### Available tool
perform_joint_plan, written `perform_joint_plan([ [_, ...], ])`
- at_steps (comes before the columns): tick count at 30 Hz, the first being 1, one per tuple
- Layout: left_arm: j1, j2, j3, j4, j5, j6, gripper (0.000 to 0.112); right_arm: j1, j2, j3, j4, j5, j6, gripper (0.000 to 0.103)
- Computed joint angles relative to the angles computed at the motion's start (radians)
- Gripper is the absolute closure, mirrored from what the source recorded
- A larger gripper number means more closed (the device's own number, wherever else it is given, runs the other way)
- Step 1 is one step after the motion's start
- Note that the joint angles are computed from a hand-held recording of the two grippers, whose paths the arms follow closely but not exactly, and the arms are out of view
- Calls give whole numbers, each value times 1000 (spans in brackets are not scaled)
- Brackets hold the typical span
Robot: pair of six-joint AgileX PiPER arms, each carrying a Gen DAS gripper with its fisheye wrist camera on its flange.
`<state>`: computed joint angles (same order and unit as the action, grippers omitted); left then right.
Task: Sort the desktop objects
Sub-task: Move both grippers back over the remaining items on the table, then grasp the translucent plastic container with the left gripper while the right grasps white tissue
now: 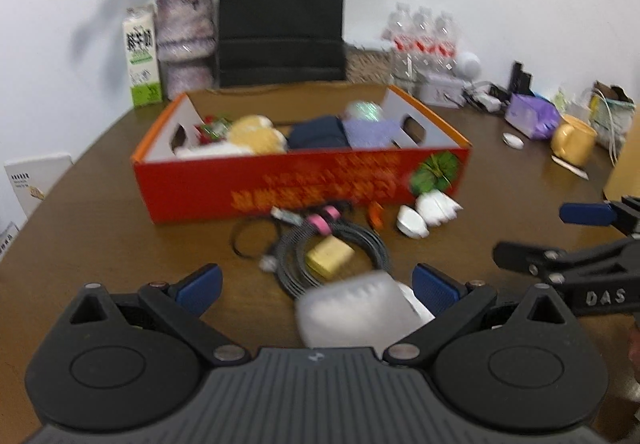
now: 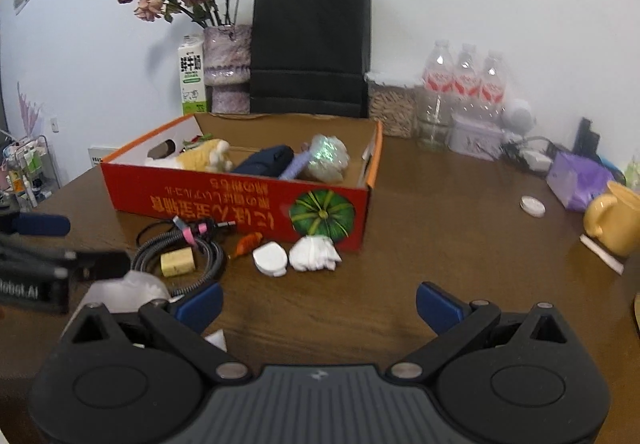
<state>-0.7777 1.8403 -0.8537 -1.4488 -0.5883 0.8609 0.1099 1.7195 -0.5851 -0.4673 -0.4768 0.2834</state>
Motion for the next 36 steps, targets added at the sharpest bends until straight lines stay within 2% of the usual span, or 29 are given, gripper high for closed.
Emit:
perform_joint_plan([
  [5, -31, 51, -54, -124, -3, 101, 9, -32, 0, 41, -28, -23, 16, 0],
  [9, -11, 42, -12, -46, 45, 2, 16, -45, -8, 74, -73, -46, 30, 0],
  [11, 4, 32, 14, -4, 68, -32, 24, -45, -9, 81, -104, -54, 47, 0],
  [13, 13, 30, 26, -16, 74, -15, 41, -38, -7, 84, -131, -62, 64, 0],
  [14, 21, 31, 29, -20, 80, -6, 44, -29, -6, 87, -135, -64, 64, 0],
  [21, 61, -1, 110, 67, 66, -98, 46, 47, 23, 97, -133, -95, 45, 0],
  [27, 60, -3, 131, 111, 47, -148, 46, 130, 84, 67, -46, -84, -12, 3],
  [29, 55, 1, 129, 115, 41, -155, 46, 140, 103, 54, -41, -79, -8, 9],
  [32, 51, 4, 133, 131, 33, -175, 46, 149, 119, 50, -23, -89, -18, 25],
  [33, 51, 4, 135, 137, 31, -181, 46, 152, 117, 53, -13, -95, -33, 40],
  [34, 49, 4, 139, 146, 30, -189, 46, 149, 117, 55, -24, -105, -31, 60],
  [36, 48, 2, 146, 161, 28, -204, 46, 137, 111, 56, -70, -114, 5, 82],
])
